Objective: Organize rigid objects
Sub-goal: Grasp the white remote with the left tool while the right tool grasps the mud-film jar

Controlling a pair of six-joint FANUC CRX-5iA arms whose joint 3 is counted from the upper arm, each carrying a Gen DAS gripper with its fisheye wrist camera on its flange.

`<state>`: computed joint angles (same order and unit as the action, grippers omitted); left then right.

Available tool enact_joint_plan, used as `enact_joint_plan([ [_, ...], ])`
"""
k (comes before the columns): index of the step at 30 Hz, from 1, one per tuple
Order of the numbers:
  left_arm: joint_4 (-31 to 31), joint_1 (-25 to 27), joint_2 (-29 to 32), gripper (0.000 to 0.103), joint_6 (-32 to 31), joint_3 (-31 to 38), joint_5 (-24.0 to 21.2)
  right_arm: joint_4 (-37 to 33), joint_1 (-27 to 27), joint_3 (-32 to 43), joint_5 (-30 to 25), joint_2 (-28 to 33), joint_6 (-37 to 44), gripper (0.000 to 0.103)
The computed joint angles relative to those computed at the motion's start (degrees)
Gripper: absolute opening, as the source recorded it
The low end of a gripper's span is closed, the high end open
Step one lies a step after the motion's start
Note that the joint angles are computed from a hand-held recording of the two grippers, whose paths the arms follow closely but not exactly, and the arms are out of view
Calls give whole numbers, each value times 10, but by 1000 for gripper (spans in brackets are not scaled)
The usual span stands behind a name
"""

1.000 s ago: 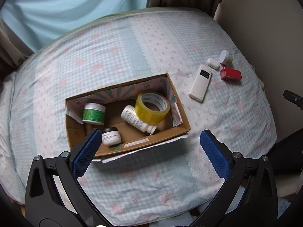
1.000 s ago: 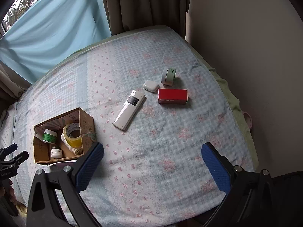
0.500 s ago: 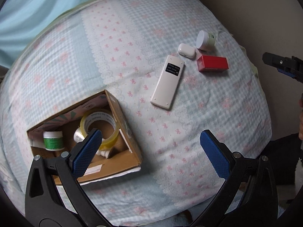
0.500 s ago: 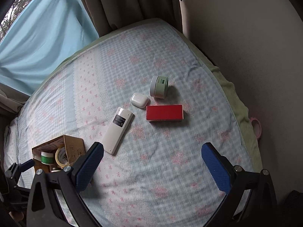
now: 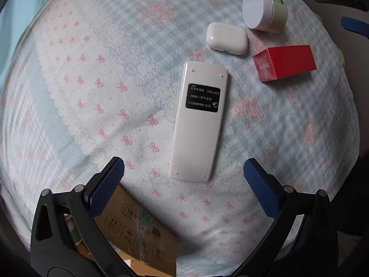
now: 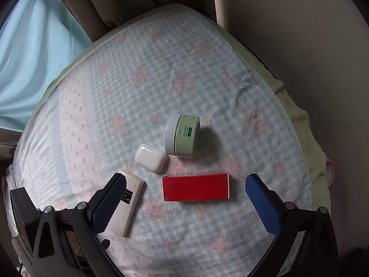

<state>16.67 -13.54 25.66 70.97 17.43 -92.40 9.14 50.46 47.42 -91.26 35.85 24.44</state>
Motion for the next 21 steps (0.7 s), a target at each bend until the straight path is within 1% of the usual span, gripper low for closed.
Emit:
enact_joint_plan([
  [4,-2,-15,35,103,-18,13,-12,-24,-19,14,4,26,10,103],
  [7,-3,-21,53,98,-23,19,-20,-40,-28,14,11,37,11,103],
  [11,1,-24,68,93,-23,22,-23,-51,-34,16,13,50,12,103],
  [15,6,-29,76,92,-27,27,-17,-58,-40,12,20,57,6,103],
  [16,7,-30,79,90,-25,30,-17,-60,-42,15,21,61,5,99],
  [17,10,-31,83,84,-24,33,-19,-64,-44,19,20,65,5,97],
  [20,1,-35,87,81,-16,42,-20,-68,-49,33,14,79,3,96],
  [21,0,-34,85,79,-13,41,-17,-69,-51,36,14,82,3,92],
])
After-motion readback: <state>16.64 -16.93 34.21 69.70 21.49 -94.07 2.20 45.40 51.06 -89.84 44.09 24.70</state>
